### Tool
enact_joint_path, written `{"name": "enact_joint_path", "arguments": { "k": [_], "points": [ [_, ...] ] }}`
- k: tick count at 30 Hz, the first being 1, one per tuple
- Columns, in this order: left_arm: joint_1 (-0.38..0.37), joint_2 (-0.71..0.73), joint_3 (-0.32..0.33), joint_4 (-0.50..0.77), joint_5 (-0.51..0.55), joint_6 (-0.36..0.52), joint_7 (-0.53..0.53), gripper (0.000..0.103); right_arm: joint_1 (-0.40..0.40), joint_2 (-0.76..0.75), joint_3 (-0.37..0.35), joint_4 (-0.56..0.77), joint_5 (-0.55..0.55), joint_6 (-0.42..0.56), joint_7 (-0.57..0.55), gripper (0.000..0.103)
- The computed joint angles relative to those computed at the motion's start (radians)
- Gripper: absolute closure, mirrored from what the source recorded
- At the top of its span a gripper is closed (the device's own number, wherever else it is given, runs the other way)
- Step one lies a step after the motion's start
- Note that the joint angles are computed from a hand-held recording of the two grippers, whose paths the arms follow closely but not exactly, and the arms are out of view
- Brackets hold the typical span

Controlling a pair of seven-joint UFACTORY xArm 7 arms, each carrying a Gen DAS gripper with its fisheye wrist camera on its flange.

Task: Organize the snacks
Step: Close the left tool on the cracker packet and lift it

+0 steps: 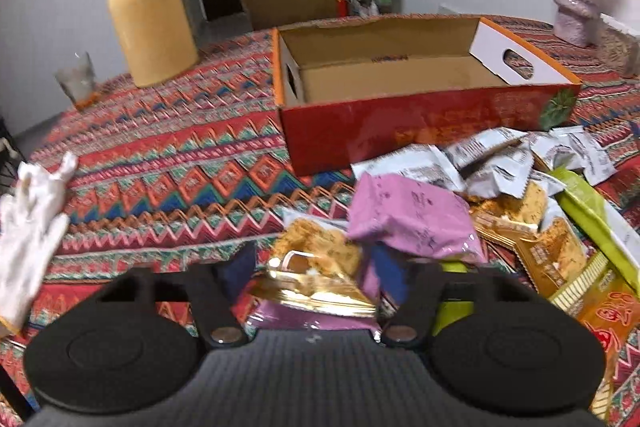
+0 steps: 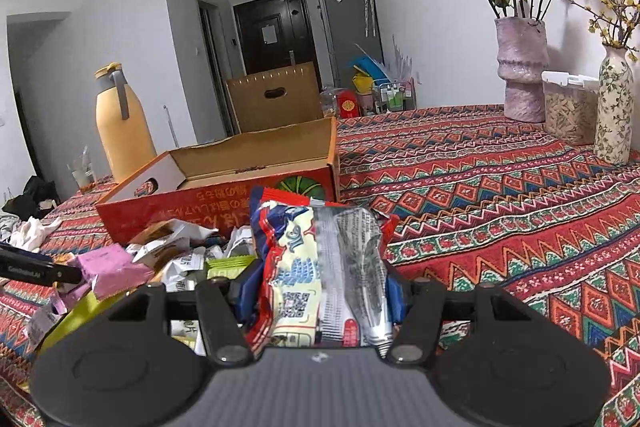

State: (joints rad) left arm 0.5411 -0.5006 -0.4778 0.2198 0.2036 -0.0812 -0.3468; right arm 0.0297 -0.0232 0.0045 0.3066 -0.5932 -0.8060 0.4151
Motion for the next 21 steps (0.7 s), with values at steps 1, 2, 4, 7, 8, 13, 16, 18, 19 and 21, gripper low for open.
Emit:
{"name": "enact_joint_path", "arguments": {
  "k": [1,2,4,7,8,13,16,18,19,21],
  "points": [
    [-0.009,0.015,0.016,0.001,0.000,-0.006,0.006,0.051,0.001,-0.002,0.001,0.000,-0.004,0.004,0.005,0.044],
    [0.004,0.015,0.004,-0.003,-0.004,-0.017,0.003,0.052,0.003,-0.004,0.002,0.000,-0.005,0.004,0.004,0.044],
    [0.014,0.009,-0.006,-0.013,-0.019,-0.035,-0.003,0.055,0.007,-0.004,0.005,-0.001,0.002,0.001,-0.003,0.044],
    [-0.024,-0.012,0.031,-0.036,-0.043,-0.047,0.011,0.057,0.010,-0.006,0.005,-0.001,0.001,0.003,0.002,0.044],
    [-0.028,-0.026,0.031,-0.044,-0.050,-0.050,0.016,0.058,0.012,-0.007,0.007,-0.002,0.008,0.003,-0.003,0.044],
    [-0.098,-0.102,0.096,-0.091,-0.079,-0.052,0.042,0.068,0.022,-0.017,0.011,-0.004,0.026,0.007,-0.010,0.044],
    [-0.123,-0.132,0.121,-0.102,-0.096,-0.058,0.054,0.073,0.030,-0.024,0.013,0.000,0.037,0.008,-0.017,0.044],
    [-0.132,-0.150,0.127,-0.108,-0.104,-0.062,0.062,0.074,0.035,-0.027,0.014,0.005,0.037,0.010,-0.017,0.044],
    [-0.136,-0.157,0.131,-0.110,-0.107,-0.063,0.066,0.075,0.037,-0.028,0.014,0.007,0.040,0.011,-0.019,0.044],
    [-0.145,-0.164,0.143,-0.113,-0.113,-0.065,0.076,0.081,0.042,-0.029,0.016,0.013,0.044,0.013,-0.020,0.044]
  ]
}}
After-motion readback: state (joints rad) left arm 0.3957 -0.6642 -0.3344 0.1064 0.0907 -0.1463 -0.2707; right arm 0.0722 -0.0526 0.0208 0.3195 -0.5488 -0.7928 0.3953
